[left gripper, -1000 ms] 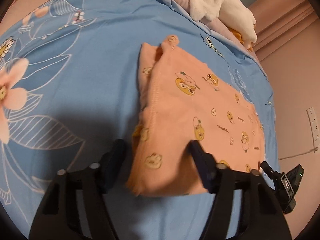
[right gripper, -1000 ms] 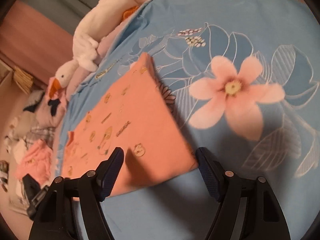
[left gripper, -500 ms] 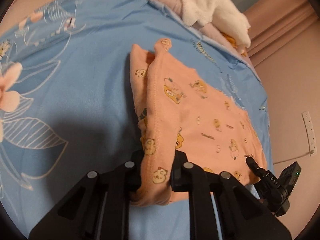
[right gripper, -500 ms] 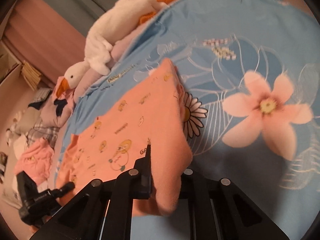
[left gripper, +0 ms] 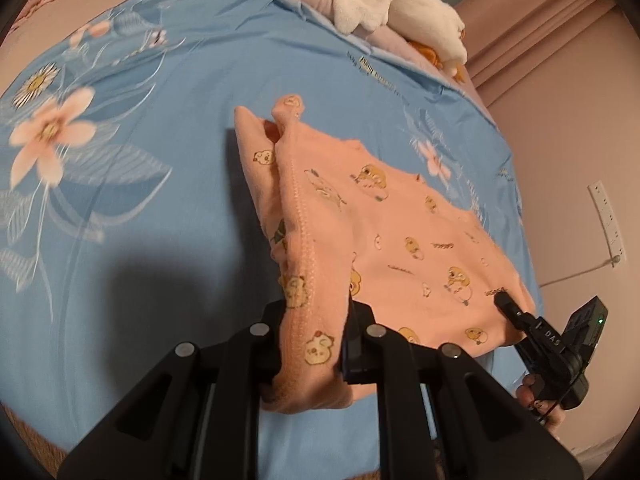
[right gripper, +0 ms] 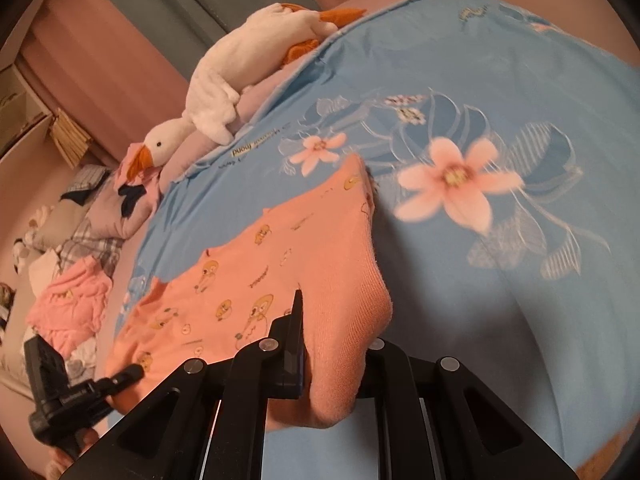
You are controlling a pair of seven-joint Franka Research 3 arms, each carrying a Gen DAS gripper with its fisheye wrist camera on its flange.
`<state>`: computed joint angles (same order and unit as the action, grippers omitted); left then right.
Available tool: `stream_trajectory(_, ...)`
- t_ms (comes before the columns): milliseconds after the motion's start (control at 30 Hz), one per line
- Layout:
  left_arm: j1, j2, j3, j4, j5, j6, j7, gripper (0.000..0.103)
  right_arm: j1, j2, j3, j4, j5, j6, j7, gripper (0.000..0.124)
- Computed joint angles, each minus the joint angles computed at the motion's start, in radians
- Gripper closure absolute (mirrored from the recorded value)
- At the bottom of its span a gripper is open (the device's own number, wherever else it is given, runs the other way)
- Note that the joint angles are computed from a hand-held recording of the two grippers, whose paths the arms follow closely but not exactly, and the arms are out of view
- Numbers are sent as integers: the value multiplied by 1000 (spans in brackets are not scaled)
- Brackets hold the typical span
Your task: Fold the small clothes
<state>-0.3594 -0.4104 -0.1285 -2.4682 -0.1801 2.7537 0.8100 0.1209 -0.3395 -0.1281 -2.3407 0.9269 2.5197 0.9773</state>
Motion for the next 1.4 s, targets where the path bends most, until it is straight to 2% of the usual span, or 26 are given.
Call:
stream_trajectory(233,1,0,-19,-35,22,-38,-29,86,-15,-23,14,-50,-67,17,49,111)
stream_trajectory(300,12,18,-28,-27,43,-50,-40,79,-18,-4,27,-49,-102,49,64,111)
stream_trajectory(467,7,11,-19,-28,35,-61,-37,75,-19,21,32,-48,-150,65,116,111)
stream_trajectory(567,-1,-31,-7,-58,6,-41,-35,72,-8,-11,32,-58,-155,92,96,111)
stream_trajectory(700,45,-97,-36,-83,74,-61,-95,68,21,-39,28,-52,-155,124,48,111)
stream_trajectory(933,80,-181,-52,-114,161,-115,-185,66,104,-53,35,-3,-133,152,-74,111)
stream_trajectory(1200,89,-226,-55,-135,214,-172,-238,63,197,-52,67,24,-130,85,-260,111)
stream_trajectory(1400,80,-227,-46,-135,226,-181,-241,59,205,-16,100,32,-174,-17,-267,111)
